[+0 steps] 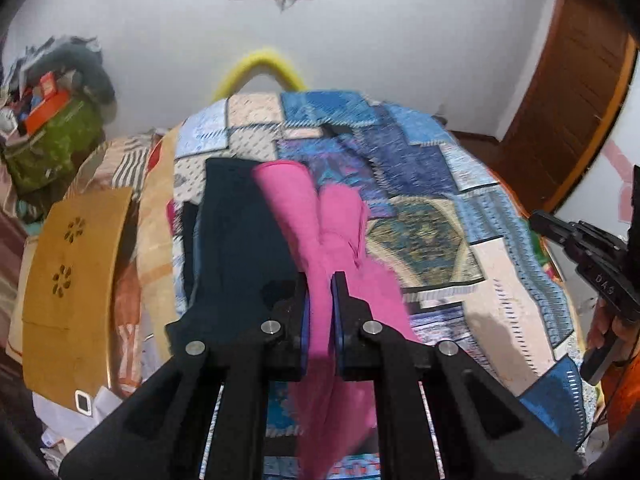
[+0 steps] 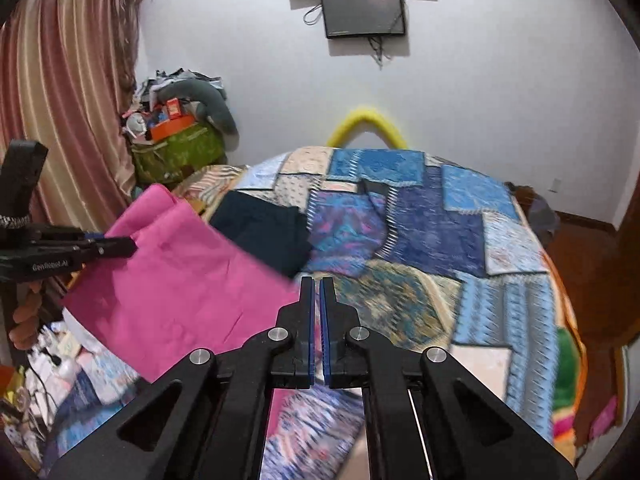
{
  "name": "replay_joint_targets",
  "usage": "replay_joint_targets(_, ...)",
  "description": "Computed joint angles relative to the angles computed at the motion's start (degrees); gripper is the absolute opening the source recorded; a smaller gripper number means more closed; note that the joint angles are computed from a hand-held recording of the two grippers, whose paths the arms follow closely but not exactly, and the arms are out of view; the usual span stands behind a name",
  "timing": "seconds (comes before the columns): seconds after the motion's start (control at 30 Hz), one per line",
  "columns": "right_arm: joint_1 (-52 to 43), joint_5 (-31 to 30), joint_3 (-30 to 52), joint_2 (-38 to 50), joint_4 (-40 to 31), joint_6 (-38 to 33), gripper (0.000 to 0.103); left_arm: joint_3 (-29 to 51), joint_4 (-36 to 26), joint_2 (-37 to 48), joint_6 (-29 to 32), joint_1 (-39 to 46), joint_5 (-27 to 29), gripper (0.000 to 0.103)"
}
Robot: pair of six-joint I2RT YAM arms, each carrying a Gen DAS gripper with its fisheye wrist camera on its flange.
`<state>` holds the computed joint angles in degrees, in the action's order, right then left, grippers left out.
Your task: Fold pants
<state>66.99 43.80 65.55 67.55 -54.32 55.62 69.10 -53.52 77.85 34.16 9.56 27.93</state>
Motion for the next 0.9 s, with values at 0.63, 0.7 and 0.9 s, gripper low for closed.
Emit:
replay_joint_targets(0.63, -13.79, -30.77, -12.91, 16.8, 28.97, 1.83, 0.047, -9.13, 18.24, 15.91, 6.45, 7.08, -6.51, 0.01)
replay_joint_targets(0.7, -14.47, -31.86, -13.02, 17.57, 30.01, 1.82, 0.049, -9.4, 18.99, 16.08, 6.41, 6.83, -6.6, 0.01)
replay_joint_targets(0.9, -16.27, -36.52, -16.88, 17.56, 38.58, 3.73, 0.033, -8.8, 19.06, 17.28, 5.33, 7.25, -5.6, 0.01)
